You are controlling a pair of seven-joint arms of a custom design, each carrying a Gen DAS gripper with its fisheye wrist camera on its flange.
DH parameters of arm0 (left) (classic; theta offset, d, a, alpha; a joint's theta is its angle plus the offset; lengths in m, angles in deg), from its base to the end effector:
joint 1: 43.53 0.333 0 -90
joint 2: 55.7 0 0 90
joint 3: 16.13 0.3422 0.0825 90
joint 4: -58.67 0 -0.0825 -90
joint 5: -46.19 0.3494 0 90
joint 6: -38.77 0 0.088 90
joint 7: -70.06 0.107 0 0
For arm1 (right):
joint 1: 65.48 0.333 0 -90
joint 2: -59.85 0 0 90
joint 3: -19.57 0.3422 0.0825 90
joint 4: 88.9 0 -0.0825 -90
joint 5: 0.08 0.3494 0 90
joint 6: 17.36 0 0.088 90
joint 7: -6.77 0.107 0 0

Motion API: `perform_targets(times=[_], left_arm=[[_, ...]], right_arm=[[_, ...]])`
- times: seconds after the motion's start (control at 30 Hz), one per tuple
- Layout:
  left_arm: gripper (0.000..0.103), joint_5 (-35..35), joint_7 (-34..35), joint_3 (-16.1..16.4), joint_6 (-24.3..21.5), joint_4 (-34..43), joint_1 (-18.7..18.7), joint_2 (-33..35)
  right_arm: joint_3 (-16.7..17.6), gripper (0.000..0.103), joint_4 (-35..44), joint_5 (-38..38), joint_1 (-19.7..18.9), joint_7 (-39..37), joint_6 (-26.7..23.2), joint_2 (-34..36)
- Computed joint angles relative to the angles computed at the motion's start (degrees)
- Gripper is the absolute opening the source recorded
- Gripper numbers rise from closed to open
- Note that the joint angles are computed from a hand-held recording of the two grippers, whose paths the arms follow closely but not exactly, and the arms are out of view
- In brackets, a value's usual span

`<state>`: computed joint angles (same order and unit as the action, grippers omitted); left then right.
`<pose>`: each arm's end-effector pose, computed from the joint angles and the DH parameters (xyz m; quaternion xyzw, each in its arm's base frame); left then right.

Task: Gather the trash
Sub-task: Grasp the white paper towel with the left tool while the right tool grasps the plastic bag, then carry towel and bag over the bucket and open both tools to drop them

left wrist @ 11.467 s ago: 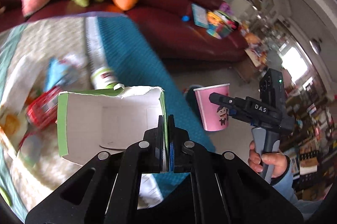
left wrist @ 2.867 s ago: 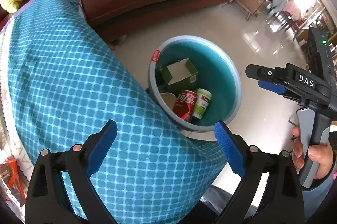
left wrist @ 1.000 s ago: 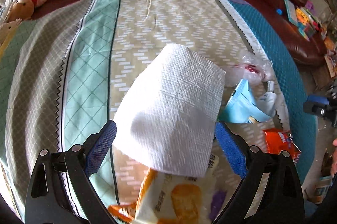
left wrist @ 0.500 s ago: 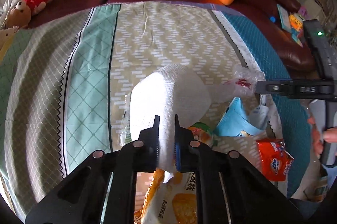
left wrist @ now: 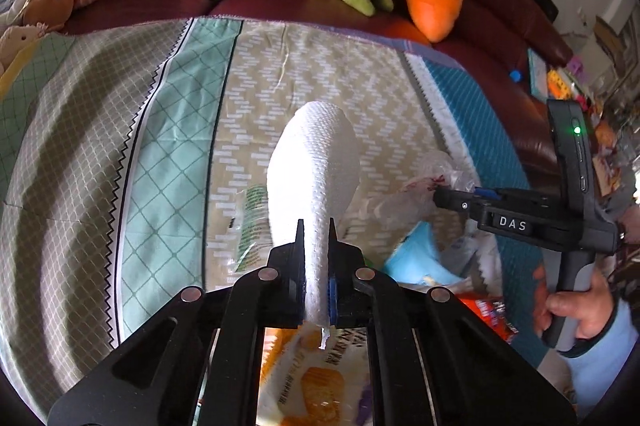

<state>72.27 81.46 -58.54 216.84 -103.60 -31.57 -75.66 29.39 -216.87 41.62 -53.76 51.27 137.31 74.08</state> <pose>0.3039 -0.2208 0.3742 -0.7855 0.5462 -0.2559 0.1387 0.5167 0.1769 0.3292 -0.8442 0.4851 0.0307 0.2258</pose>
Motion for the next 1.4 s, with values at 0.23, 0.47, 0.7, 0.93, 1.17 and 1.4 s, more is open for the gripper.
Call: perform_targets(times=[0.23, 0.47, 0.7, 0.93, 1.17, 1.4], left_arm=[[0.008, 0.54, -0.76, -0.24, -2.97, 3.16, -2.88, -1.19], [0.008, 8.22, -6.42, -6.27, -5.23, 10.45, -0.72, 4.02], [0.008, 25.25, -18.52, -17.28, -12.51, 22.37, 4.57, 15.31], [0.008, 38.49, -24.4, -15.43, -24.5, 35.13, -5.98, 30.58], [0.008, 41.71, -20.25, -9.26, -30.98, 47.98, -19.91, 42.32], [0.008, 39.22, -8.59, -3.58, -35.95, 64.92, -33.21, 55.07]], right_arm=[[-1.62, 0.032, -1.54, 7.74, -3.15, -4.85, -2.03, -4.1], [-6.36, 0.032, -6.1, 11.01, -4.97, -9.35, -5.27, -9.87], [-11.95, 0.032, -10.66, 14.23, -8.03, -14.14, -8.96, -15.74], [-17.75, 0.032, -13.35, 18.69, -12.61, -19.44, -11.78, -20.28], [-22.96, 0.032, -14.14, 19.71, -19.54, -23.75, -13.4, -21.86], [-27.09, 0.033, -11.88, 19.83, -28.03, -25.85, -15.02, -18.37]])
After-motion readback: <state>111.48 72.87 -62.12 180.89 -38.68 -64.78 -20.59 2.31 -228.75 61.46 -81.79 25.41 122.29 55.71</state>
